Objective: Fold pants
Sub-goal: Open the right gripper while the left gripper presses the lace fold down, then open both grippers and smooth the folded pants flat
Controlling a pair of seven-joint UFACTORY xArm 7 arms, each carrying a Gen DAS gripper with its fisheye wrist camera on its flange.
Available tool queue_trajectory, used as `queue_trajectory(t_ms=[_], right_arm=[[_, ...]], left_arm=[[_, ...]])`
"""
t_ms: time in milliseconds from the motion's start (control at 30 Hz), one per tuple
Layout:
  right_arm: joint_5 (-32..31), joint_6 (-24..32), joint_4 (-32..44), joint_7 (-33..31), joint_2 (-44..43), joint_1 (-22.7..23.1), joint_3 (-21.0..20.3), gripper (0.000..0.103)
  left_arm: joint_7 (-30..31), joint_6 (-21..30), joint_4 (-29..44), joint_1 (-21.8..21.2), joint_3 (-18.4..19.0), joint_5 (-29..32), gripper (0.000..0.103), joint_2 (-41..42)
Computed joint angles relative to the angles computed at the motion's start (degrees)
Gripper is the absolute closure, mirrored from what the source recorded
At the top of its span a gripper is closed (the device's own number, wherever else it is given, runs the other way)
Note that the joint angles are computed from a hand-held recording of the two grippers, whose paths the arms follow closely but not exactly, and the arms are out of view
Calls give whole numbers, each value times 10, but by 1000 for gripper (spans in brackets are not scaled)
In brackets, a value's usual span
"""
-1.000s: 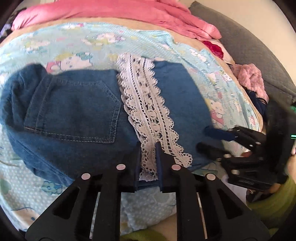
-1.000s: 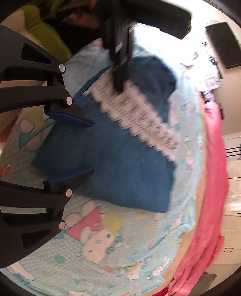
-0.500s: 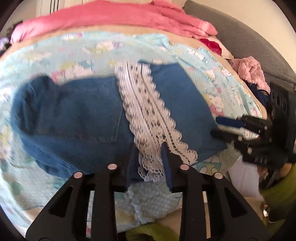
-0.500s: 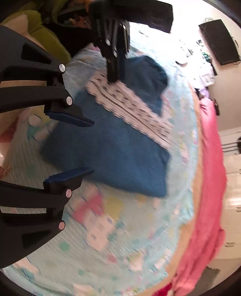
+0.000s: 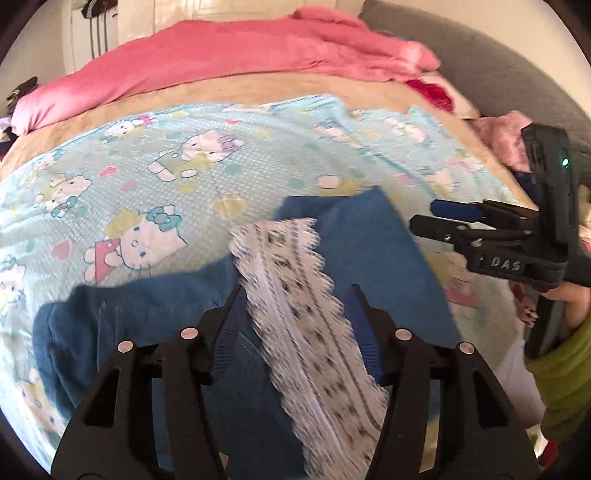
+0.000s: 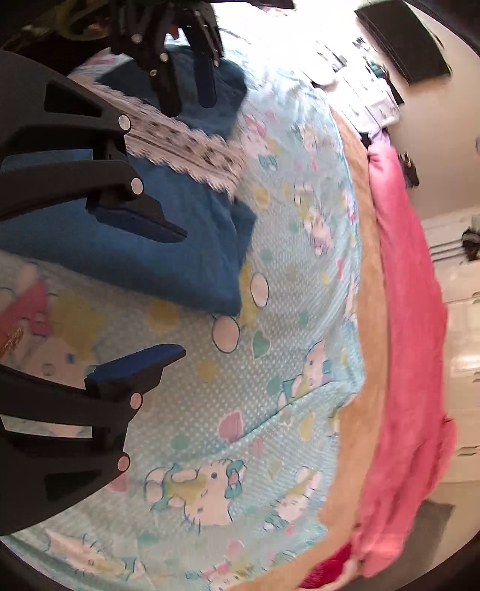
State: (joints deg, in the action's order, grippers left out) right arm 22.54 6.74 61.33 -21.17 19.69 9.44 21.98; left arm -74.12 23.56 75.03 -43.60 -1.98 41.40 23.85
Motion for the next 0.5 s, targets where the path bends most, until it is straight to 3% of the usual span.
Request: queue_trajectory(t_ms=[100,167,233,300,367,500], right_arm=[[-1,34,48,14,38,2,-9,47],[13,53,76,4,62,-14,6,48],[51,70,99,-31,83,-47,42,52],[69,92,123,-40,103,-49,43,58],[100,132,146,-67,124,-65,59,86],[124,92,118,-116,103,-47,49,92]], left_arm=[[14,-7,20,9,1,-12,57,18],[8,-18,27,4,12,-8,67,26],[12,-35,32,2,17,-6,67,33],[43,-28,54,6,11,-24,67,53],[79,-3,79,12,2,-56,67,79],[74,1,86,-6,32,-61,70,96]])
